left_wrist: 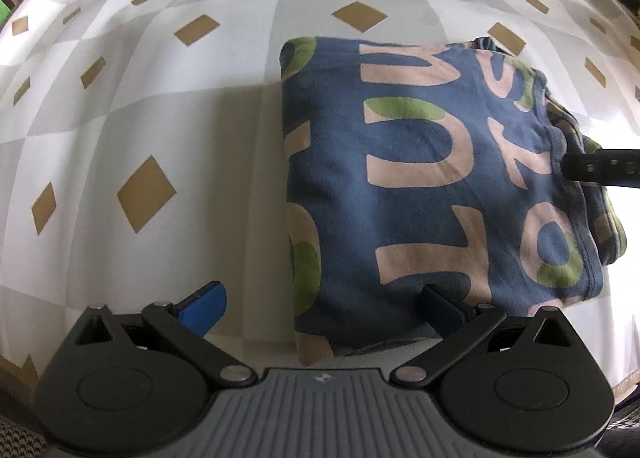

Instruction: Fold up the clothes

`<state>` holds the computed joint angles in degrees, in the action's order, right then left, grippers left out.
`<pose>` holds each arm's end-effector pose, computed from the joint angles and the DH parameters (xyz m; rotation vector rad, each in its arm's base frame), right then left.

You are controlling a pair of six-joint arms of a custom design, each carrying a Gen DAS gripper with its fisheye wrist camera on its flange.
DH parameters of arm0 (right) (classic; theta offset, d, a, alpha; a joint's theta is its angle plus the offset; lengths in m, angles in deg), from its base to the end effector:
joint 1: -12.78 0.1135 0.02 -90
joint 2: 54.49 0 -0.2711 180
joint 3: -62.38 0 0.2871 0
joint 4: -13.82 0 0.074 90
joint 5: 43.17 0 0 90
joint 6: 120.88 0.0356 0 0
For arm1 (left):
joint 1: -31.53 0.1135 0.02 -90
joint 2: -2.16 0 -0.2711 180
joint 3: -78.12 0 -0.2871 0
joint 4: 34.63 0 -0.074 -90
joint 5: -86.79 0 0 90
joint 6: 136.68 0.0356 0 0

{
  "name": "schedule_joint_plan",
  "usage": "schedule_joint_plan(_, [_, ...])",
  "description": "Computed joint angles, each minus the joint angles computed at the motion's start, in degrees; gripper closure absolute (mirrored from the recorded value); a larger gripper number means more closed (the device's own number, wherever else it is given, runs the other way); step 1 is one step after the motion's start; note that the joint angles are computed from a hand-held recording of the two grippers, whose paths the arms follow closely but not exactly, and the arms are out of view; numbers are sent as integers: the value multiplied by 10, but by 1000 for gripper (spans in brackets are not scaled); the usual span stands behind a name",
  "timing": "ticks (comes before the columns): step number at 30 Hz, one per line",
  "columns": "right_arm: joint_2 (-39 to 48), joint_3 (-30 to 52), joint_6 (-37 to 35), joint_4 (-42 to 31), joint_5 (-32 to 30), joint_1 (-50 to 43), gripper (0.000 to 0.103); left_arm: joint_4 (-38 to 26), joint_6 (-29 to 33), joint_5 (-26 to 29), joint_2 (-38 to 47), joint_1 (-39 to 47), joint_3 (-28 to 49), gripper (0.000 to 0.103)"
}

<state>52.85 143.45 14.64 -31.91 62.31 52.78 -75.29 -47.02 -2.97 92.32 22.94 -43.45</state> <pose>0.3062 0.2445 0.1422 0.1901 2.7238 0.0211 0.2947 -0.0447 0.1291 0.2049 2.8278 -0.0401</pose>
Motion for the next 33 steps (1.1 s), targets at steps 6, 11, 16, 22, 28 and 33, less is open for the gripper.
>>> schedule_joint_plan(6, [-65,-34,79,-25,7,41,25,0,2,11,-61,-3,-46,0])
schedule_joint_plan(11, [-84,-39,132,-65,37,79,25,-7,9,2,-102,-4,-77,0])
schedule_joint_plan(16, [-77,-33,158,-94,36,101,25,-12,18,0,-133,2,-102,0])
schedule_joint_plan(22, [-74,-32,194,-123,61,133,25,-18,29,2,-171,6,-124,0])
schedule_joint_plan(28, [-74,-28,227,-158,99,157,25,-32,26,-4,-202,4,-136,0])
schedule_joint_plan(33, [-100,-43,241,-161,112,173,25,-58,12,-2,-247,-7,-141,0])
